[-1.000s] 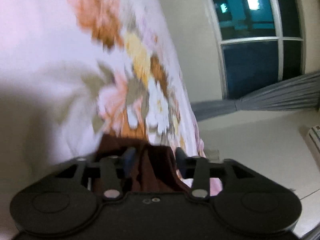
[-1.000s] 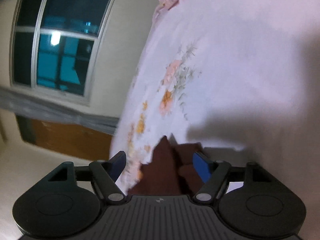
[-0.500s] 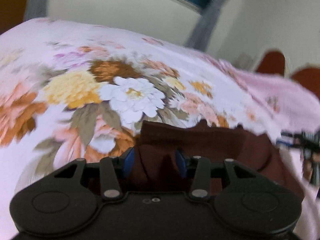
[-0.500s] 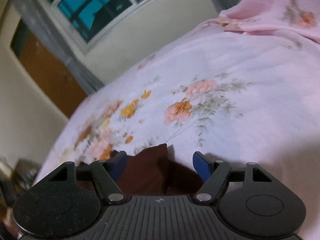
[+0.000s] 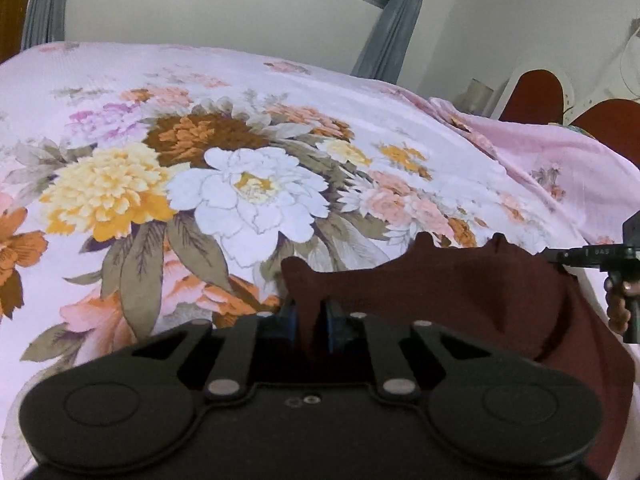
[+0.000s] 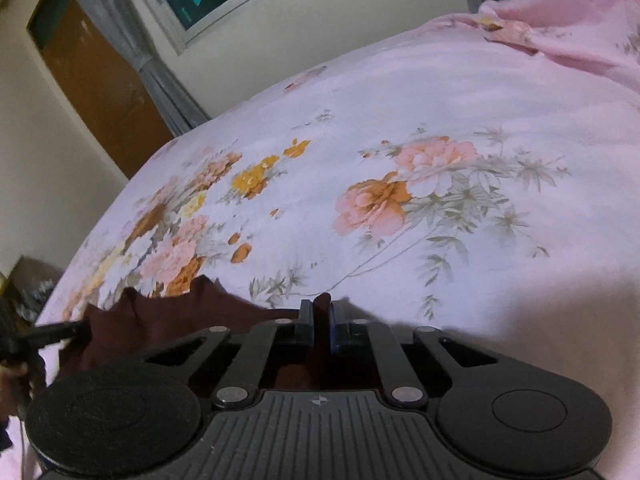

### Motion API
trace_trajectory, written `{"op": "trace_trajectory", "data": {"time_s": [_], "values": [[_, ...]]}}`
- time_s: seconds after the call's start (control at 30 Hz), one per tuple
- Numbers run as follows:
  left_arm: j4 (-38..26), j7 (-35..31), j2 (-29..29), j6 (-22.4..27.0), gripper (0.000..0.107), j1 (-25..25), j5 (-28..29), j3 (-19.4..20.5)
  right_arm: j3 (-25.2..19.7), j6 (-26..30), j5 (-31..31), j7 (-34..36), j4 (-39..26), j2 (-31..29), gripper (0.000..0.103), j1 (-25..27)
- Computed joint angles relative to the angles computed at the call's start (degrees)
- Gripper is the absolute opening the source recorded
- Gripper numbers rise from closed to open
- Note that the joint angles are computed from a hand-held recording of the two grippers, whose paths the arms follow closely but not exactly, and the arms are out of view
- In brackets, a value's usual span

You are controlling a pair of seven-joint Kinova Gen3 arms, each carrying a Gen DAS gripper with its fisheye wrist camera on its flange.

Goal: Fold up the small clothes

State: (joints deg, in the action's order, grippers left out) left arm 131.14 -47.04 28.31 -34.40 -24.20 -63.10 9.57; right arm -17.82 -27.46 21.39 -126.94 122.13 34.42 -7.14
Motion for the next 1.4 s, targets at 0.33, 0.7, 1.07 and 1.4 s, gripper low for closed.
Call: {"op": "trace_trajectory", "data": {"time_s": [0.33,0.7,1.07,1.4], "values": [[6.44,-10.19,0.71,-14.46,0.009,-0.64,12.61,-4.08,0.52,-14.64,-8.50,9.83,5.67,0.29,0.006,-1.53],[0.48,4.57,2.29,-9.15,0.051,-3.70,-3.15,-1.99,-1.72,-11.99,-4.48,5.91,3.88,3.49,0.006,1.77],[1.96,-1.06,4.46,-15.08,0.003,-2.13,2.81,-3.57,0.69,-14.15,-7.56,8.12,5.10,2.06,0.005,-1.37],[4.99,-7.65,6.14,-19.72,0.003,-1.64,11.58,-5.05,3.30,-16.60,-13.89,10.69,5.47,3.82,0.005,-4.56]]}}
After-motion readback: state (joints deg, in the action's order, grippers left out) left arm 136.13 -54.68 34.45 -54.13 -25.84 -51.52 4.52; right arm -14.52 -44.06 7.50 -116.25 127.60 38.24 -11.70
